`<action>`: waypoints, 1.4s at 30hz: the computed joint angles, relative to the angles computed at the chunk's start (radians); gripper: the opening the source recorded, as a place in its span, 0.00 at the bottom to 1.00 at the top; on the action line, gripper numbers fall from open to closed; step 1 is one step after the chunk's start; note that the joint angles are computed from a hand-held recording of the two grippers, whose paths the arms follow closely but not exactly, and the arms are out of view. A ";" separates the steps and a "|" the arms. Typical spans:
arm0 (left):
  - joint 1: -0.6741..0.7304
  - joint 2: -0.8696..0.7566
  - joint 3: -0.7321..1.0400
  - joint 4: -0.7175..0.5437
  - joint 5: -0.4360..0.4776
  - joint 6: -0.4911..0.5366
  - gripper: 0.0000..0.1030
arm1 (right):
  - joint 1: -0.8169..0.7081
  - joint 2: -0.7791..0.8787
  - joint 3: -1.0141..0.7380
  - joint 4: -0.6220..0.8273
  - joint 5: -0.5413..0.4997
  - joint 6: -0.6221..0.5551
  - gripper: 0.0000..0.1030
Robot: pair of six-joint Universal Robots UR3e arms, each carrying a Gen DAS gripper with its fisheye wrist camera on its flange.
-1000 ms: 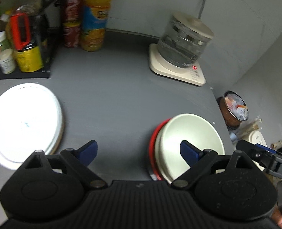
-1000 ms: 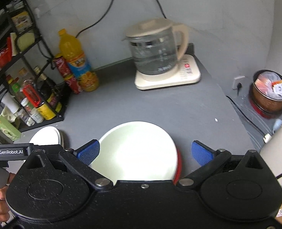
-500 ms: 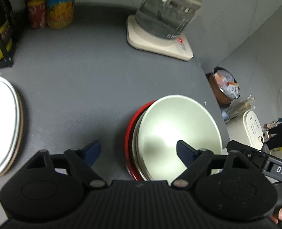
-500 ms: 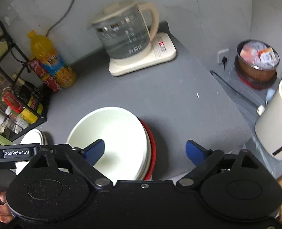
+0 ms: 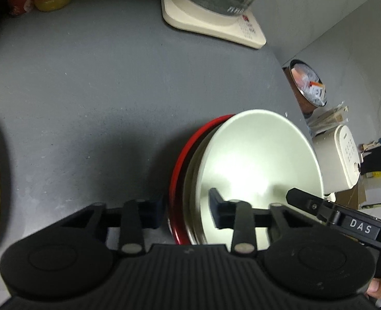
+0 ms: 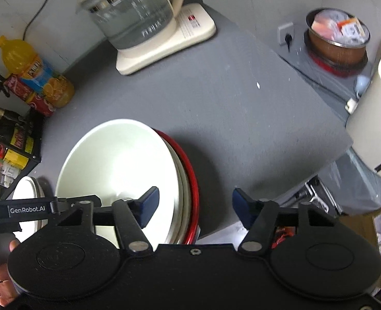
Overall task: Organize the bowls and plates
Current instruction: 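Close both grippers on the rims of the red bowl stack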
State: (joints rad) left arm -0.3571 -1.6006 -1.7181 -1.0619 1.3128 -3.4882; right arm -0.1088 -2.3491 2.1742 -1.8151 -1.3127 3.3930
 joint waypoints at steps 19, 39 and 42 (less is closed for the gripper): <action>0.077 -0.020 -0.057 0.022 -0.105 0.063 0.26 | 0.019 0.072 0.092 -0.115 0.053 0.069 0.34; 0.200 0.149 -0.155 -0.008 -0.122 0.102 0.26 | 0.111 0.191 0.054 -0.280 0.106 0.146 0.29; 0.243 0.201 -0.173 -0.028 -0.126 0.116 0.26 | 0.170 0.276 0.003 -0.343 0.094 0.172 0.29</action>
